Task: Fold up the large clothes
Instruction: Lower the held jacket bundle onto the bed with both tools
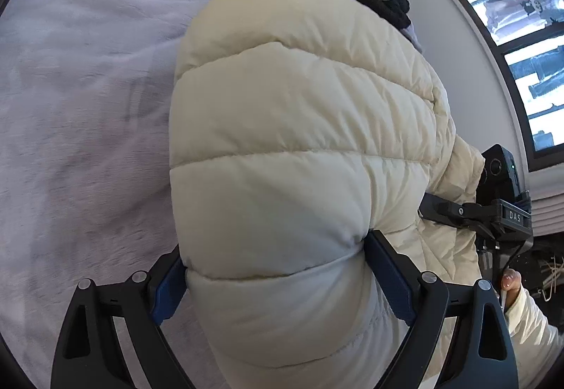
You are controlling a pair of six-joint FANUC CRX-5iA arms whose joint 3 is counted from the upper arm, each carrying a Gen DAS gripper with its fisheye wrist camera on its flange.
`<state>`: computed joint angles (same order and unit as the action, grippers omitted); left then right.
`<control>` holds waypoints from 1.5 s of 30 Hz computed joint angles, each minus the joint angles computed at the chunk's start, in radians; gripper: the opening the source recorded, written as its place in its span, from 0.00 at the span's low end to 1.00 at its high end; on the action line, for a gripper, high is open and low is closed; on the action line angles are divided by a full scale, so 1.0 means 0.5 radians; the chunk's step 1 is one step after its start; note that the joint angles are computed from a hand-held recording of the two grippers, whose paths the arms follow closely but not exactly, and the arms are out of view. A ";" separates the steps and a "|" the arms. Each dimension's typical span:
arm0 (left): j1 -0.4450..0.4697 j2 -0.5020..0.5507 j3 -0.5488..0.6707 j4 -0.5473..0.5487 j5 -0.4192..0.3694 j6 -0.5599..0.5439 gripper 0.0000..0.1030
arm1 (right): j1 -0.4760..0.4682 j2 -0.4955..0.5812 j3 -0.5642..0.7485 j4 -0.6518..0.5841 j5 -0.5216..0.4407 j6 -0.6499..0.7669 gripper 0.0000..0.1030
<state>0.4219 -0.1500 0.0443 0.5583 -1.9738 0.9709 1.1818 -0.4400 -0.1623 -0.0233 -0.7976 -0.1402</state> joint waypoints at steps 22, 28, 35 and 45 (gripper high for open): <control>0.578 0.542 0.591 0.099 0.158 -0.035 0.90 | -0.517 1.205 1.319 -0.981 -0.291 1.340 0.45; 0.575 0.602 0.604 0.011 0.314 -0.072 0.90 | -0.585 1.451 1.596 -1.008 -0.433 1.513 0.45; 0.571 0.502 0.461 -0.099 0.445 -0.245 0.90 | -0.591 1.562 1.683 -0.873 -0.572 1.442 0.49; 0.500 0.450 0.440 -0.150 0.495 -0.246 0.90 | -0.441 1.562 1.796 -0.496 -0.863 1.033 0.61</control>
<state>0.6718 0.0752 0.2642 0.4834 -1.7262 0.8480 0.9614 0.3412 0.7358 -0.2713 -1.2288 0.3764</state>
